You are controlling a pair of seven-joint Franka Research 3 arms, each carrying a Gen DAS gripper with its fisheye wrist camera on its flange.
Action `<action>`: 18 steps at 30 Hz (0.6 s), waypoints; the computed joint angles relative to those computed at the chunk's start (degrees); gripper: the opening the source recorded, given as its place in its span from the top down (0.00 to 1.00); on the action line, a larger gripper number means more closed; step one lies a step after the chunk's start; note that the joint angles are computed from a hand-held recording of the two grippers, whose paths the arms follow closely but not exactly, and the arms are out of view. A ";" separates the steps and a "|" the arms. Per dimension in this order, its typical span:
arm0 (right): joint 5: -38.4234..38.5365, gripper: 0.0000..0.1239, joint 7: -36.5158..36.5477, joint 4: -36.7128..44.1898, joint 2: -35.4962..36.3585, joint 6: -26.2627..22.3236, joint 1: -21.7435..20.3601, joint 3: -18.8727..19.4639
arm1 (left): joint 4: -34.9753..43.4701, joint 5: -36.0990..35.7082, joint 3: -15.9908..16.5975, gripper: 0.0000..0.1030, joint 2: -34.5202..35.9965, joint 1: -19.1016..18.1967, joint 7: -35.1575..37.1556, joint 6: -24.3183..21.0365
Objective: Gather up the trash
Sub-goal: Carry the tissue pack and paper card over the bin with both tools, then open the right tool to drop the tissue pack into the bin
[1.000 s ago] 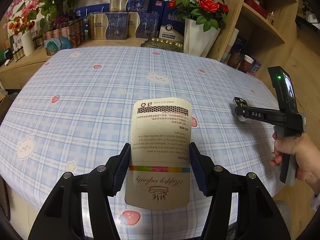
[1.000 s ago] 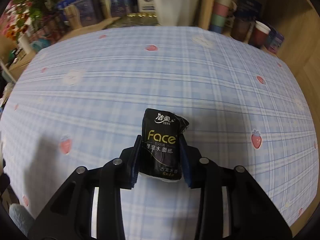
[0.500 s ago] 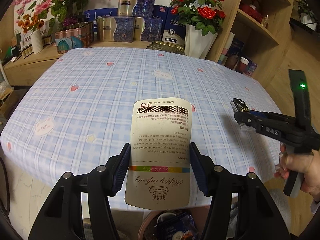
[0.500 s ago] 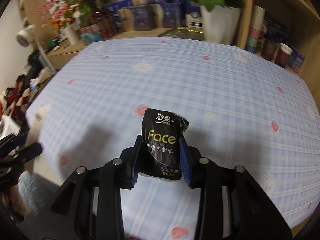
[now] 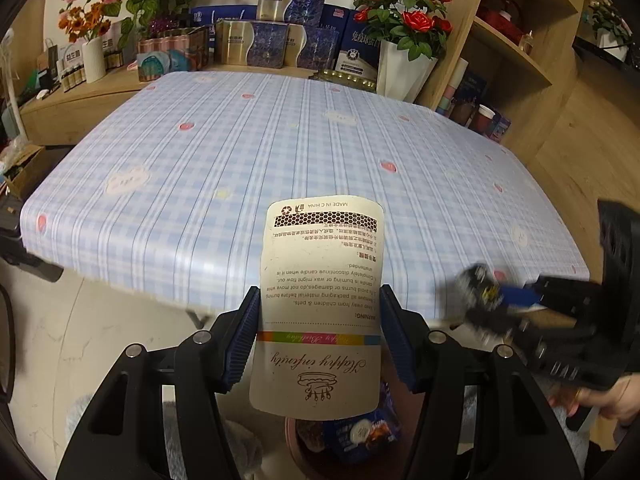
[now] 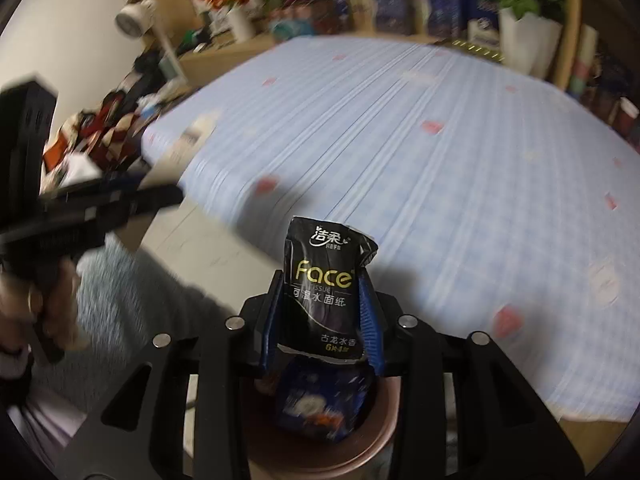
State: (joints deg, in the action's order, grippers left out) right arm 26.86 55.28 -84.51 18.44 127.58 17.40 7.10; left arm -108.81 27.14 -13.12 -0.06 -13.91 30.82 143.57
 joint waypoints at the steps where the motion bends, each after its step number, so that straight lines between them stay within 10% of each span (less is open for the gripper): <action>1: 0.04 0.70 -0.53 -1.61 -0.72 -0.10 0.10 0.18 | -0.92 -0.12 -0.06 0.44 -0.63 -0.07 -0.20 0.17; 18: -5.41 0.69 5.87 -6.59 4.17 -11.52 4.91 0.62 | -8.51 -1.39 -1.03 0.44 -3.95 -0.11 -3.28 2.81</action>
